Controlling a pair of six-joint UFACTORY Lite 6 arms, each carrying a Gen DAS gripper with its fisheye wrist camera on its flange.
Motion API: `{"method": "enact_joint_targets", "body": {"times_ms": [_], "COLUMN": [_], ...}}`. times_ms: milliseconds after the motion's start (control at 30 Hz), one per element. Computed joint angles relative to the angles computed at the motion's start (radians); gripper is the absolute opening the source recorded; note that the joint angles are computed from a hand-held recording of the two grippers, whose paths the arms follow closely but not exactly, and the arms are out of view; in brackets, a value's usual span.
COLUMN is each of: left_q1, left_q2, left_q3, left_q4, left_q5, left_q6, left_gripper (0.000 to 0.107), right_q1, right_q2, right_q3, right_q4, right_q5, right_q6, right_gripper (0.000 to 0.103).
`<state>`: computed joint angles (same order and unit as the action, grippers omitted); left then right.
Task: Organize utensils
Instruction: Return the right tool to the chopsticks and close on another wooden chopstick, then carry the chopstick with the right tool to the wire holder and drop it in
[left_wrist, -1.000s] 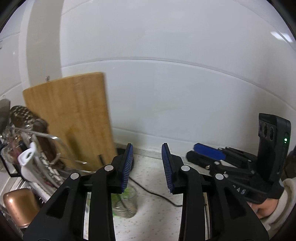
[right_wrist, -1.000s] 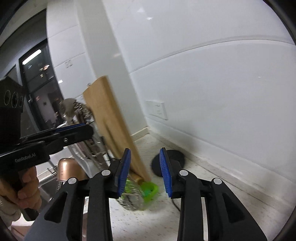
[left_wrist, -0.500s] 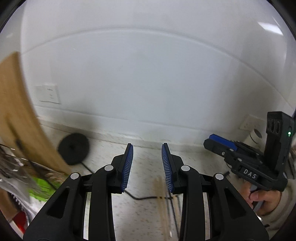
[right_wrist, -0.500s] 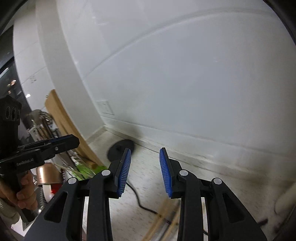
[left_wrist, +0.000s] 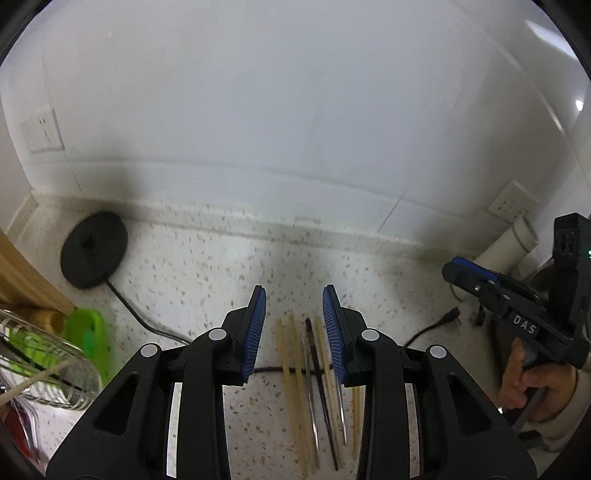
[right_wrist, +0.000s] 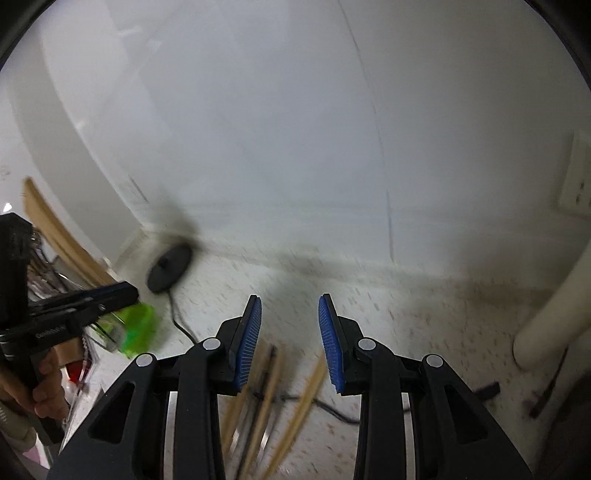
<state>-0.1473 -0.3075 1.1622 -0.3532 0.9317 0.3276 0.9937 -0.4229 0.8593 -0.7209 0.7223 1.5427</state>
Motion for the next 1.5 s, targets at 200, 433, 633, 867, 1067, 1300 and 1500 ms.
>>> {"method": "enact_joint_targets", "body": {"times_ms": [200, 433, 633, 867, 1067, 1300, 1500], "left_q1": [-0.006, -0.003, -0.026, -0.066, -0.079, -0.078, -0.088], "left_q2": [0.104, 0.226, 0.331, 0.437, 0.495, 0.542, 0.593], "left_q3": [-0.051, -0.082, -0.088, -0.074, -0.065, -0.047, -0.028], "left_q4": [0.017, 0.039, 0.043, 0.065, 0.082, 0.074, 0.033], "left_q5": [-0.059, -0.1, -0.136, -0.17, -0.192, -0.184, -0.184], "left_q6": [0.001, -0.002, 0.001, -0.015, -0.025, -0.033, -0.03], "left_gripper": [0.031, 0.031, 0.031, 0.031, 0.031, 0.031, 0.029], "right_q1": [-0.18, -0.324, -0.391, -0.419, -0.421, -0.444, -0.45], "right_q2": [0.003, 0.122, 0.287, 0.425, 0.497, 0.51, 0.5], "right_q3": [-0.105, -0.15, -0.143, -0.113, -0.062, -0.06, -0.069], "right_q4": [0.248, 0.618, 0.92, 1.138, 1.185, 1.297, 1.345], "right_q5": [-0.172, -0.305, -0.382, -0.415, -0.423, -0.42, -0.421], "right_q6": [-0.225, -0.585, -0.896, -1.119, -1.183, -1.281, -1.331], "right_gripper": [0.03, 0.03, 0.028, 0.022, 0.018, 0.008, 0.004]}}
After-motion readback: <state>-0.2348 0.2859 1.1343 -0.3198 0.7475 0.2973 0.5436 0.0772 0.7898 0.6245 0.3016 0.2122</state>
